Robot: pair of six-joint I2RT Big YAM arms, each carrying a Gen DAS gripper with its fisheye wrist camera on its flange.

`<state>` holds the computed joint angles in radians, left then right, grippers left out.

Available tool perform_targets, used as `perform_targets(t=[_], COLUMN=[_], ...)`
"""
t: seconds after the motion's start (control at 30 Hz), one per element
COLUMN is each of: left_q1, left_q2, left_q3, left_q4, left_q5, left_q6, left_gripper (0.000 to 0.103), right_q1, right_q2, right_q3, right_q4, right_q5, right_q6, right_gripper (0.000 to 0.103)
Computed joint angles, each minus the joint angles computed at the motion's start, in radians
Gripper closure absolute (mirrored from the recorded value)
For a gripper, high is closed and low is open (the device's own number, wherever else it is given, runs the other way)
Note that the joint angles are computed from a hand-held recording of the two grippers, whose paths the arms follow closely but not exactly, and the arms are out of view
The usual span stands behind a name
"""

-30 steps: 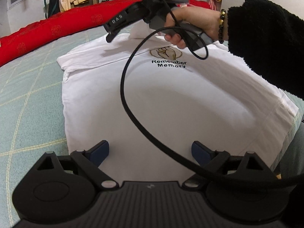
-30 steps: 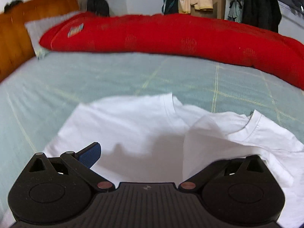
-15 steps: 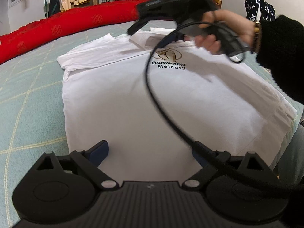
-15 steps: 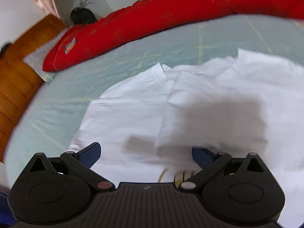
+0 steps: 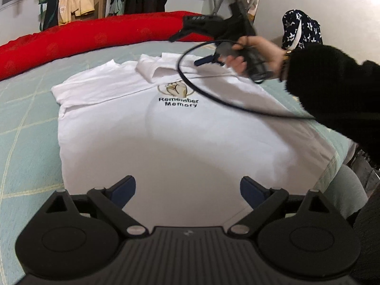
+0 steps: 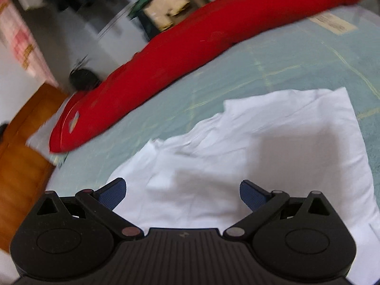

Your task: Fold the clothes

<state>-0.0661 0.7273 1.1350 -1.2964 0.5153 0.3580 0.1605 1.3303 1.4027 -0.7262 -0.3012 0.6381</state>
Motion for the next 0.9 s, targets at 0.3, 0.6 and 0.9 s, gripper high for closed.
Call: perform_targets(t=[0.3,0.6,0.9], left_q1=[-0.015,0.024,0.053], left_q2=[-0.001,-0.023,-0.042], left_q3=[0.0,-0.022,-0.047], left_q4=[0.016,0.005,0.01], left_q5=[0.007,0.016,0.043], left_q6=[-0.019,-0.018,-0.016], left_gripper=[0.008,0.008,0.008], right_q1=[0.035,0.148,0.225], right_q2=[0.094,0.204,0.251], right_q3=[0.035,0.204,0.35], right_q4=[0.104,0.073,0.009], right_q5=[-0.106,-0.139,-0.227], right_q6=[0.124,0.085,-0.047], right_gripper=[0.0,0.0,0.0])
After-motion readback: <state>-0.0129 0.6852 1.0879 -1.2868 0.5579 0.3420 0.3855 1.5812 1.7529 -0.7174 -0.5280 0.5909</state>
